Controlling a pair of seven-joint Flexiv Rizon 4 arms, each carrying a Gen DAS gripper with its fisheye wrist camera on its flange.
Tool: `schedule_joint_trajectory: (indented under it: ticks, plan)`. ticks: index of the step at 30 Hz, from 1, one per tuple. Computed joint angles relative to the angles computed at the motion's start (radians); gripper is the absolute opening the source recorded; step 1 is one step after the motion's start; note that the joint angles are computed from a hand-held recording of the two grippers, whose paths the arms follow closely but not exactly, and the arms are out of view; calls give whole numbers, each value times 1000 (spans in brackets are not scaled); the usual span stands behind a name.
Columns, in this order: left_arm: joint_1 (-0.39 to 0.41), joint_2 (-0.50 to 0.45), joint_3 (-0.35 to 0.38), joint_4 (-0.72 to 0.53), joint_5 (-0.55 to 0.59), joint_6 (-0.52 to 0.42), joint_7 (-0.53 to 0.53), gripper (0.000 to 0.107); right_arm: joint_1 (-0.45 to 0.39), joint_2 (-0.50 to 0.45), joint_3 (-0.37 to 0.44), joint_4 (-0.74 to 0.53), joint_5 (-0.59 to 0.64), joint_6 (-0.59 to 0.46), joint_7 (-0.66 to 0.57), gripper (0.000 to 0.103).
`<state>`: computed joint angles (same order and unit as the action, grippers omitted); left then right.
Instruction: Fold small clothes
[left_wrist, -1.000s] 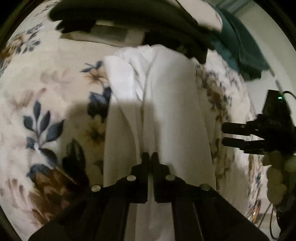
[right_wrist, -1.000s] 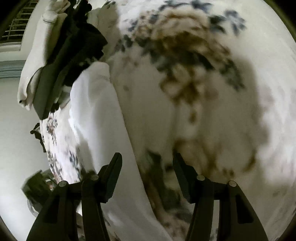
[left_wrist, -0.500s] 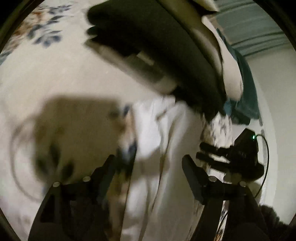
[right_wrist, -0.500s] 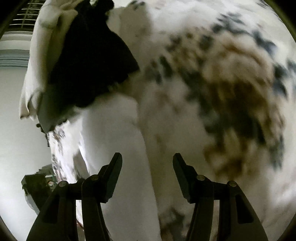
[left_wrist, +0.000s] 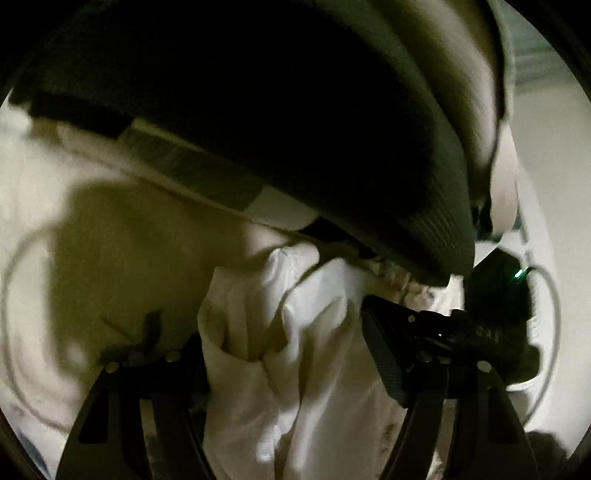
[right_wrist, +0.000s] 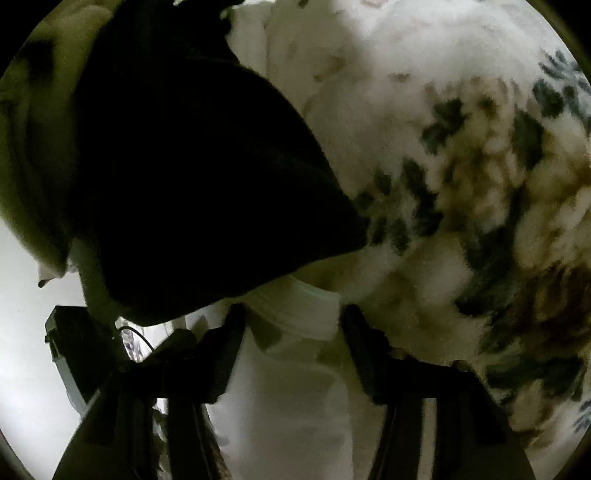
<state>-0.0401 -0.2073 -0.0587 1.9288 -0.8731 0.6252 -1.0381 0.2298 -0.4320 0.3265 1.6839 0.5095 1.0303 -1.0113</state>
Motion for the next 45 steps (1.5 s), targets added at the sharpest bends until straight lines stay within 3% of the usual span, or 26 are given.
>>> schedule_joint_trajectory:
  ticks: [1, 3, 5, 11, 18, 21, 23, 25, 28, 31, 34, 38, 41, 45]
  plan:
    - [-7, 9, 0, 4, 24, 12, 17, 12, 23, -15, -11, -16, -22, 5, 24, 10]
    - [-15, 23, 2, 9, 59, 14, 34, 10, 16, -11, 1, -11, -7, 28, 17, 8]
    - [-25, 54, 3, 36, 43, 48, 68, 9, 16, 9, 0, 10, -15, 43, 18, 6]
    - [-32, 163, 36, 89, -27, 34, 138, 9, 21, 98, 5, 74, -27, 92, 6, 5]
    - [-52, 356, 103, 168, -22, -39, 213, 10, 63, 284, 2, 187, -30, 119, 3, 5]
    - [-57, 450, 140, 212, 34, -111, 197, 15, 115, 384, 1, 260, -64, 116, 50, 5]
    - [-40, 528, 180, 244, 123, -208, 171, 29, 157, 444, 11, 312, -86, 106, 100, 6]
    - [-21, 604, 219, 281, 192, -298, 147, 59, 204, 515, 29, 367, -88, 46, 153, 11]
    - [42, 721, 297, 324, 331, -472, 119, 64, 272, 610, 18, 403, -18, -170, 161, 23]
    - [117, 774, 323, 323, 459, -614, 49, 64, 318, 650, -3, 413, 33, -360, 156, 26]
    - [170, 765, 319, 328, 462, -606, 18, 64, 318, 704, 2, 451, 40, -401, 221, 30]
    - [153, 715, 234, 342, 382, -449, -25, 64, 305, 694, 13, 474, -20, -274, 326, 34]
    - [106, 702, 188, 397, 389, -324, -27, 64, 305, 607, 23, 465, -143, -178, 392, 34]
    - [50, 681, 144, 449, 504, -259, -46, 64, 335, 487, 22, 413, -252, -285, 449, 34]
